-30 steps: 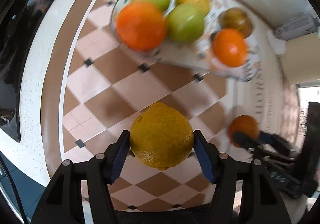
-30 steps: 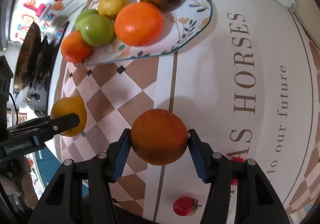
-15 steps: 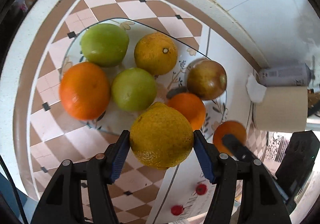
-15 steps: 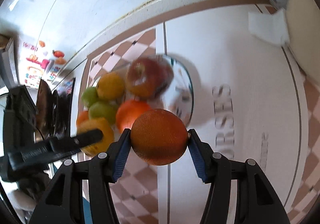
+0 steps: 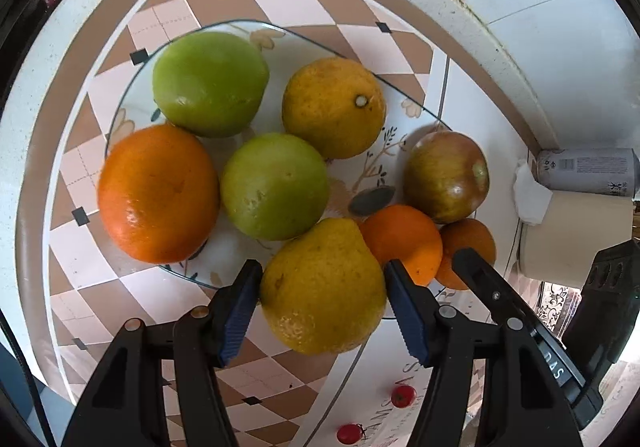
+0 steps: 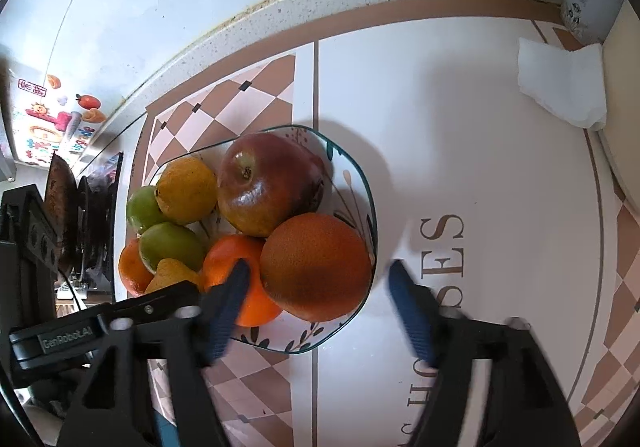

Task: Organize fruits
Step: 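Open both tools and lift them away from the plate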

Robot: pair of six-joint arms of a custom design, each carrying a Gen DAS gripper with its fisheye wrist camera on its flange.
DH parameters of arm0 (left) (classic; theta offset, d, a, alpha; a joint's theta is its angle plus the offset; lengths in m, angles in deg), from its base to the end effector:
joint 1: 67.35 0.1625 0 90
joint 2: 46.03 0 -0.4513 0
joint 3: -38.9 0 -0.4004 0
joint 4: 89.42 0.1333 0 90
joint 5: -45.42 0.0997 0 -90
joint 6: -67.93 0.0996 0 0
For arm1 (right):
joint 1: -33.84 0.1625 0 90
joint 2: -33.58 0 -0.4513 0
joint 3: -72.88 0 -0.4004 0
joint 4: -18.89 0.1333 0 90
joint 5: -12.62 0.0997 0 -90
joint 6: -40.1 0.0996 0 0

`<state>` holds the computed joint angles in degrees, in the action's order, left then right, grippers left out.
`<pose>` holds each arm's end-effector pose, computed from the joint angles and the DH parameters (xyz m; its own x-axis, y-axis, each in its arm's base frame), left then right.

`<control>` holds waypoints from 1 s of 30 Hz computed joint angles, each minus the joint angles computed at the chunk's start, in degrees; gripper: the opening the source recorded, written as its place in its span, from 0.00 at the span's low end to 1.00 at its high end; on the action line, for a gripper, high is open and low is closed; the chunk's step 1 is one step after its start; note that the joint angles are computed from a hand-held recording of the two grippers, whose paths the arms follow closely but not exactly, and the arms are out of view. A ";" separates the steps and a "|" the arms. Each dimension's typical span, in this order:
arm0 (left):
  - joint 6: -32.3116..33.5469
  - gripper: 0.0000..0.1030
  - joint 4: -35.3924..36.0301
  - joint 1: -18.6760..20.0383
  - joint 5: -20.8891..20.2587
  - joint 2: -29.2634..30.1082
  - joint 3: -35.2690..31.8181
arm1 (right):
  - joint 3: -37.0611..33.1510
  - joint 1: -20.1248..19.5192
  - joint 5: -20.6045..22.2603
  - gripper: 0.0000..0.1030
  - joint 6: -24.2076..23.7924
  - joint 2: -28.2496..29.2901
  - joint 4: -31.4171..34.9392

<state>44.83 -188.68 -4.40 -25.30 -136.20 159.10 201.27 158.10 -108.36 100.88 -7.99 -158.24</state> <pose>-0.0363 -0.4364 0.2902 -0.8911 0.1641 -0.4231 0.0822 0.9753 0.2051 0.3268 -0.3340 -0.0227 -0.8380 0.4868 0.2466 0.3450 0.8227 -0.4519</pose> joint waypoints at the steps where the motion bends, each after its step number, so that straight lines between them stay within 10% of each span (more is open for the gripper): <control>1: -0.01 0.59 0.37 -0.33 0.24 -0.09 -0.24 | -0.21 0.21 -0.41 0.80 0.30 -0.16 0.68; 13: 6.19 0.90 5.29 -10.01 13.29 -6.71 1.94 | -7.87 8.46 -8.31 0.93 13.00 -3.87 30.78; 30: 8.71 0.90 15.93 -17.70 19.15 -21.53 -0.42 | -20.98 22.55 -11.30 0.93 30.09 -3.83 57.56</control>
<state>53.54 -172.75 -22.10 -6.16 -157.73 158.68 180.28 180.65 -119.67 130.98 -11.81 -100.68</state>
